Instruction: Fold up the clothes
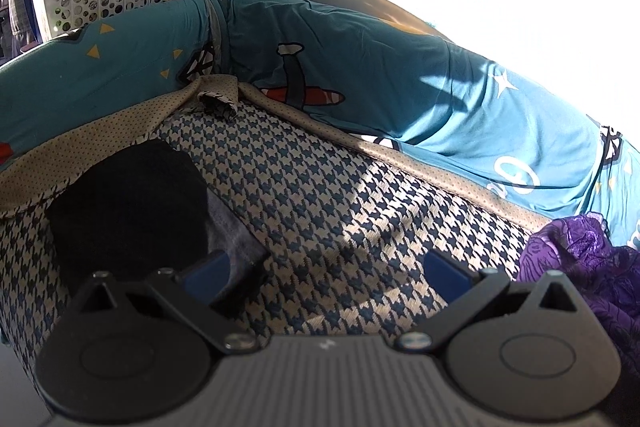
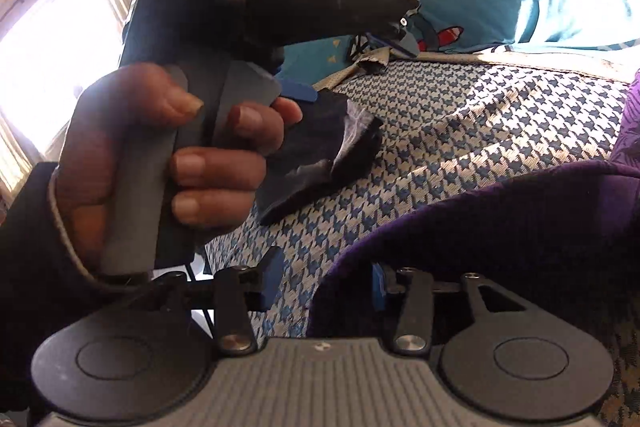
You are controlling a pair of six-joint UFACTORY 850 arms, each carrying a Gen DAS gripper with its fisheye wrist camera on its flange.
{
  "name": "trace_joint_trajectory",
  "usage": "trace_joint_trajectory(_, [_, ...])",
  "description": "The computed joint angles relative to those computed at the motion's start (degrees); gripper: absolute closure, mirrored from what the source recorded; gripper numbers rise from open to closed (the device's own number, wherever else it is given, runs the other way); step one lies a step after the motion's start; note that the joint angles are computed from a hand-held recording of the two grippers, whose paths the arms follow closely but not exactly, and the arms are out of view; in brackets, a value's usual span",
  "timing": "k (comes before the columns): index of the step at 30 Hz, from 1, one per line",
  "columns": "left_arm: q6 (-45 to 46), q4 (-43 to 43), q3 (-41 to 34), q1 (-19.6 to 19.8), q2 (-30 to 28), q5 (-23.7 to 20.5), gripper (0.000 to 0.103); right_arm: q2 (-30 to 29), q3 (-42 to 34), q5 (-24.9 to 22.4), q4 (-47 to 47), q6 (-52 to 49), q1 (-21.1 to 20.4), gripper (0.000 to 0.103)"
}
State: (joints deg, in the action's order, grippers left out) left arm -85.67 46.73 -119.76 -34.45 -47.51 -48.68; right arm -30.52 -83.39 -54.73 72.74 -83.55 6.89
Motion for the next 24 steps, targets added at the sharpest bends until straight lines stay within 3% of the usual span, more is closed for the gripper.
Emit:
trace_joint_trajectory(9, [9.96,-9.31,-1.74,0.34,-1.66,4.06,0.000,3.06,2.39,-2.69,-4.18,-4.99,-2.25,0.053])
trace_joint_trajectory(11, [13.78,-13.41,-2.98,0.59,-2.69,4.17,0.000,3.57,2.68,-4.31,-4.43,-6.16,-3.00,0.048])
trace_joint_trajectory(16, [18.91,-19.20,-4.02,0.75,-4.29,3.09,0.000,4.65,3.54,-8.52,-3.95,-9.62,-5.05,0.047])
trace_joint_trajectory(21, [18.75,-20.79,-3.36,0.93,-4.56,1.77,0.000,6.22,5.36,-4.72,4.02,-11.59,-6.64,0.047])
trace_joint_trajectory(24, [16.59,-18.38,-3.43,0.86,-4.64,-0.19,0.000,7.26,6.80,2.10,11.29,-12.66,-6.51,0.047])
